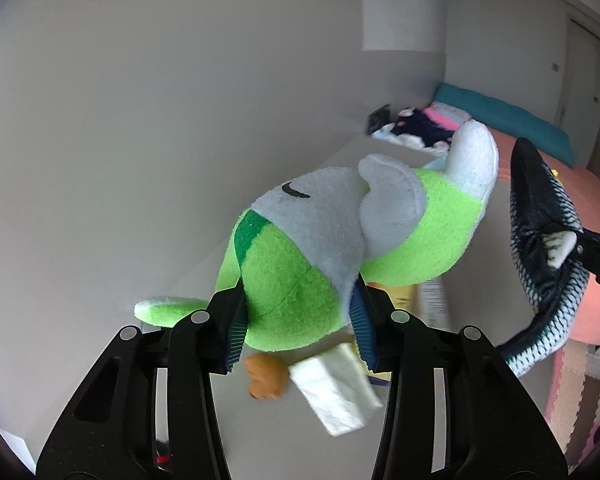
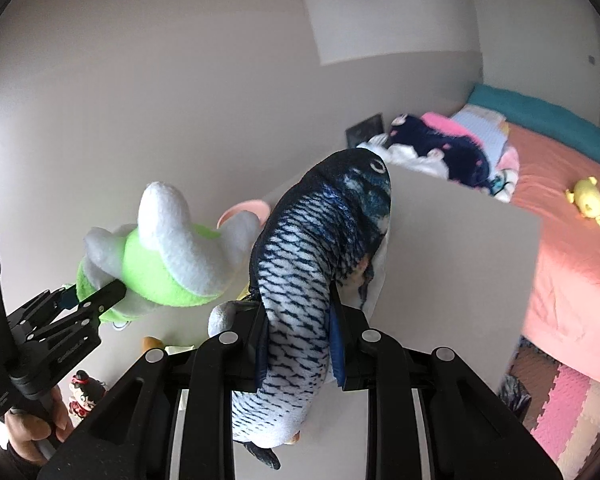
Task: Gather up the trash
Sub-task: 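Grasp the green-white bunny plush with the left gripper while the right grasps the grey fish plush, then carry both plushes over the black trash bag and open both grippers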
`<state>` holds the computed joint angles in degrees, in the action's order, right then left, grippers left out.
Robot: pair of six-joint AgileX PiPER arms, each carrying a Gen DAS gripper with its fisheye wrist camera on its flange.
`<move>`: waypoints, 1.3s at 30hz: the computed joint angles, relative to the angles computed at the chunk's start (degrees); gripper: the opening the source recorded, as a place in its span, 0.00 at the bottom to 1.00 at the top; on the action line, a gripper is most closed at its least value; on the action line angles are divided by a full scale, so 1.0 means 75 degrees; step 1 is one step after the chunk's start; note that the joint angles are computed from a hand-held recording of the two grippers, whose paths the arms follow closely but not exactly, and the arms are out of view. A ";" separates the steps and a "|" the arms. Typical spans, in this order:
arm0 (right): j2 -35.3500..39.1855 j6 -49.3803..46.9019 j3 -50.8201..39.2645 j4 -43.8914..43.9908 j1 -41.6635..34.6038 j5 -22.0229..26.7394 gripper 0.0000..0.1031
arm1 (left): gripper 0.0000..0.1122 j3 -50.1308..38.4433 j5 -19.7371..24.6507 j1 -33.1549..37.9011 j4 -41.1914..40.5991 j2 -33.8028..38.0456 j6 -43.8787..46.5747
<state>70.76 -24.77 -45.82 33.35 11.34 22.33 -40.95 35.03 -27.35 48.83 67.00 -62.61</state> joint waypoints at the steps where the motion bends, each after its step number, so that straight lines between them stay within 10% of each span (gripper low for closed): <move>1: -0.0242 -0.0277 0.0096 0.0193 -0.0269 0.0159 0.25 | 0.39 -0.0074 0.0279 -0.0383 0.0074 -0.0061 -0.0196; 8: -0.1367 -0.2864 0.0633 0.1874 -0.3041 0.1707 0.25 | 0.39 -0.0679 0.1473 -0.2655 0.0694 0.0424 -0.1610; 17: -0.0691 -0.6094 0.0627 0.3237 -0.7575 0.3780 0.25 | 0.41 -0.2480 0.1469 -0.4289 0.0819 0.2736 -0.2047; 24: 0.0788 -0.7268 0.0193 0.3428 -0.9048 0.3603 0.25 | 0.42 -0.4596 0.1078 -0.4649 -0.0080 0.4789 -0.0993; 32: 0.2699 -0.7811 -0.0665 0.3338 -0.9789 0.3250 0.27 | 0.44 -0.7844 0.1962 -0.5183 -0.1429 0.7104 0.0767; 36: 0.3169 -0.8218 -0.0779 0.3391 -1.0059 0.2974 0.66 | 0.83 -0.9614 0.2701 -0.5171 -0.1814 0.8303 0.1489; 39: 0.3545 -0.8458 -0.1003 0.3646 -1.0295 0.3043 0.73 | 0.87 -0.9721 0.2535 -0.5161 -0.1701 0.8411 0.1229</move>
<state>97.35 -88.21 -53.34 60.70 -65.88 45.15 -113.86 54.04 -66.05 36.07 130.08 -53.39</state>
